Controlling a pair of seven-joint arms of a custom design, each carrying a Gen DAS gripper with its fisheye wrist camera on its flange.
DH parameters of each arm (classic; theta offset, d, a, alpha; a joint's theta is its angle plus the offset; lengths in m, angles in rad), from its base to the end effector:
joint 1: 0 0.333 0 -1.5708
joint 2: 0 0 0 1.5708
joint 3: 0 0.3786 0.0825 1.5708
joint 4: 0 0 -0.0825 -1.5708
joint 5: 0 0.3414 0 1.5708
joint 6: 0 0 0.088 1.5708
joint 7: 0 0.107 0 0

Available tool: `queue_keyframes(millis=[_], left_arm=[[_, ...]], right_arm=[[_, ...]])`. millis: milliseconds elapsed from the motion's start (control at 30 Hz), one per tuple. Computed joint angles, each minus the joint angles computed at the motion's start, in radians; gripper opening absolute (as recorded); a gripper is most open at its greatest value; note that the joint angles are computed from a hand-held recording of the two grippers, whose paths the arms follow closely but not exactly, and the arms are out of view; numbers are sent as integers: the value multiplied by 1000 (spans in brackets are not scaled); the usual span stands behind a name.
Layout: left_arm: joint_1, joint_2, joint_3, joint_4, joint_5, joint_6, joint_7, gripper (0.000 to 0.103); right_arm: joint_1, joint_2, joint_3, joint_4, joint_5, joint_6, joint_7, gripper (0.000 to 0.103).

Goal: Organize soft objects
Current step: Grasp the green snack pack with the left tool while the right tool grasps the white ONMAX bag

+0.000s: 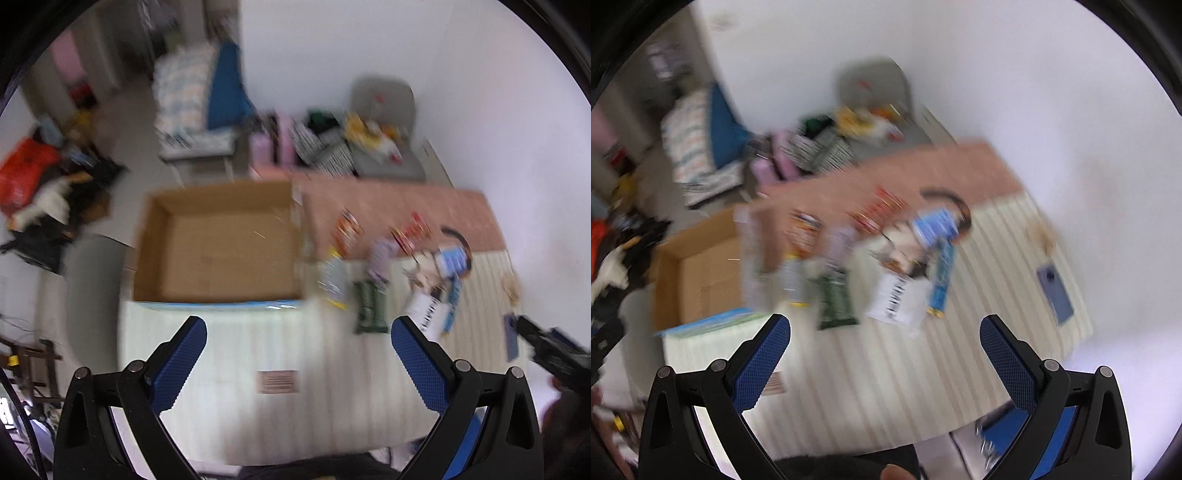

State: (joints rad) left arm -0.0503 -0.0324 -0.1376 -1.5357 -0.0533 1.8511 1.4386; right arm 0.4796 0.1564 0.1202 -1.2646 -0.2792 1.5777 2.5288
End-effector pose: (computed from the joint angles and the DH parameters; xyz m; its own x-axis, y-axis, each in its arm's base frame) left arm 0.5142 -0.1039 0.7487 -0.0663 -0.9934 0.0931 -0.9432 0.0319 -0.3308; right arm 0.4903 0.2896 0.7388 -0.3747 -0.9270 0.0180 -0.8869 0.3527 -0.2984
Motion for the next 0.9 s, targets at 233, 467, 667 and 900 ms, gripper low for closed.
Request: queue_keyframes(millis=[233, 467, 667, 900], left_arm=[[-107, 346, -35, 186, 8, -167, -45, 66], [-191, 564, -20, 334, 10, -261, -78, 64], [-200, 653, -25, 399, -50, -299, -88, 65], [-224, 732, -22, 396, -86, -312, -120, 55]], right_arm=[[-166, 133, -50, -231, 240, 181, -120, 103], [-221, 298, -37, -252, 360, 218, -167, 103], [-244, 247, -36, -375, 390, 306, -215, 92], [-246, 263, -40, -385, 377, 286, -261, 102]])
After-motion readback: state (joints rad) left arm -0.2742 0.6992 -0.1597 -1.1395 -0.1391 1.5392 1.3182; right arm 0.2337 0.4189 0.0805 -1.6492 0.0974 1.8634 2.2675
